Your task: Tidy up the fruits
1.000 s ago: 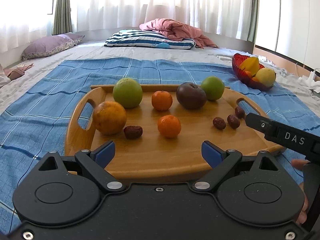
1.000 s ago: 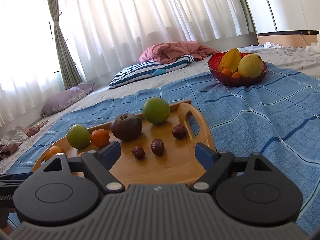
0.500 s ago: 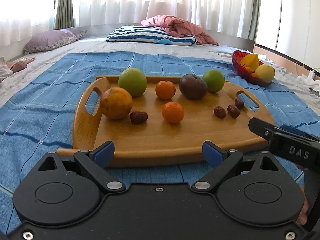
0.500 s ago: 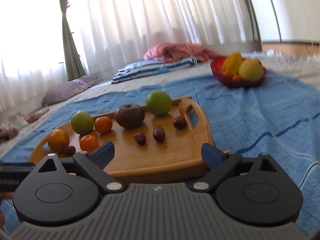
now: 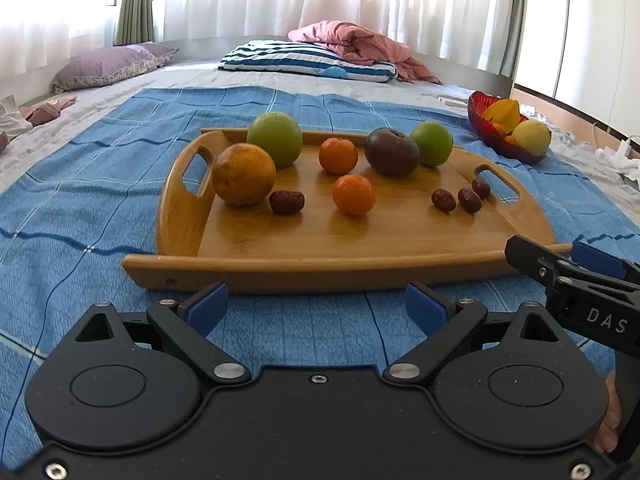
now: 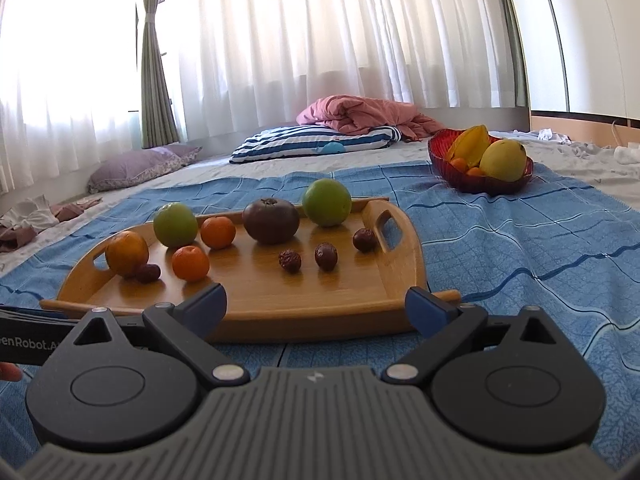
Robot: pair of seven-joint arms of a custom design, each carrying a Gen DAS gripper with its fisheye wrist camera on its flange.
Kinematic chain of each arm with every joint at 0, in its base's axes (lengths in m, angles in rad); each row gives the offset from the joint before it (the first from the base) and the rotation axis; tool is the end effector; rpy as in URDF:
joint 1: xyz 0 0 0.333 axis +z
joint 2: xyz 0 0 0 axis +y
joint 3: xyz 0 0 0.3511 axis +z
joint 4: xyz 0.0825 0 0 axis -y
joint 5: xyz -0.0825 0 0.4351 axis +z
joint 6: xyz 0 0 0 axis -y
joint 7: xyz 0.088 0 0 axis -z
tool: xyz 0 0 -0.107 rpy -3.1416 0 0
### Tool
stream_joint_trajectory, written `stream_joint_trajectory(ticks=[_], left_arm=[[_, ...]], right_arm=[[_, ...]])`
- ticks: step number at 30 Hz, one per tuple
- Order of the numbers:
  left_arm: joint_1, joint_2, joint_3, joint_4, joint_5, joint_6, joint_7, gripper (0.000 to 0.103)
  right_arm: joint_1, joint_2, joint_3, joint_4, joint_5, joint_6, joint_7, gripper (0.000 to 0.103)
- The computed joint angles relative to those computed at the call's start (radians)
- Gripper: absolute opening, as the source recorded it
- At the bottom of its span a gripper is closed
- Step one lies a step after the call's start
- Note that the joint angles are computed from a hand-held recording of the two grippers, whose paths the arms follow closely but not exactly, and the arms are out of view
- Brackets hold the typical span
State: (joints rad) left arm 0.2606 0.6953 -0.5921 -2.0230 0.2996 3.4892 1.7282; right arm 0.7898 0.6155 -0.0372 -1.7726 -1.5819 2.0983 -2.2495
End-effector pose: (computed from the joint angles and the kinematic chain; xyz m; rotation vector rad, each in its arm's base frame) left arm 0.6561 -0.2152 0.2499 -1.2398 2.1735 -1.1784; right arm 0.5550 0.4571 0.2181 -1.0268 1.8655 -1.1966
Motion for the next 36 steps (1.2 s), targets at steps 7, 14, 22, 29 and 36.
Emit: stream_joint_trajectory(ticks=[7, 14, 22, 29, 36], left_arm=[[-0.012, -0.003, 0.016, -0.010, -0.010, 0.002, 0.000, 0.095], [-0.045, -0.009, 0.049, -0.018, -0.023, 0.023, 0.006, 0.096], [-0.076, -0.015, 0.081, -0.020, -0.029, 0.035, 0.009, 0.098], [-0.111, -0.022, 0.109, -0.018, -0.051, 0.028, 0.025, 0.103], [-0.117, -0.024, 0.110, -0.013, -0.068, 0.011, 0.040, 0.103]], right_arm=[[0.000, -0.008, 0.008, -0.015, 0.006, 0.012, 0.013, 0.103], [0.007, 0.006, 0.014, -0.004, 0.041, 0.014, -0.029, 0.103], [0.007, 0.005, 0.010, -0.005, 0.064, 0.033, -0.030, 0.103], [0.010, 0.012, 0.007, 0.002, 0.085, 0.041, -0.041, 0.103], [0.011, 0.013, 0.004, 0.004, 0.092, 0.045, -0.044, 0.103]])
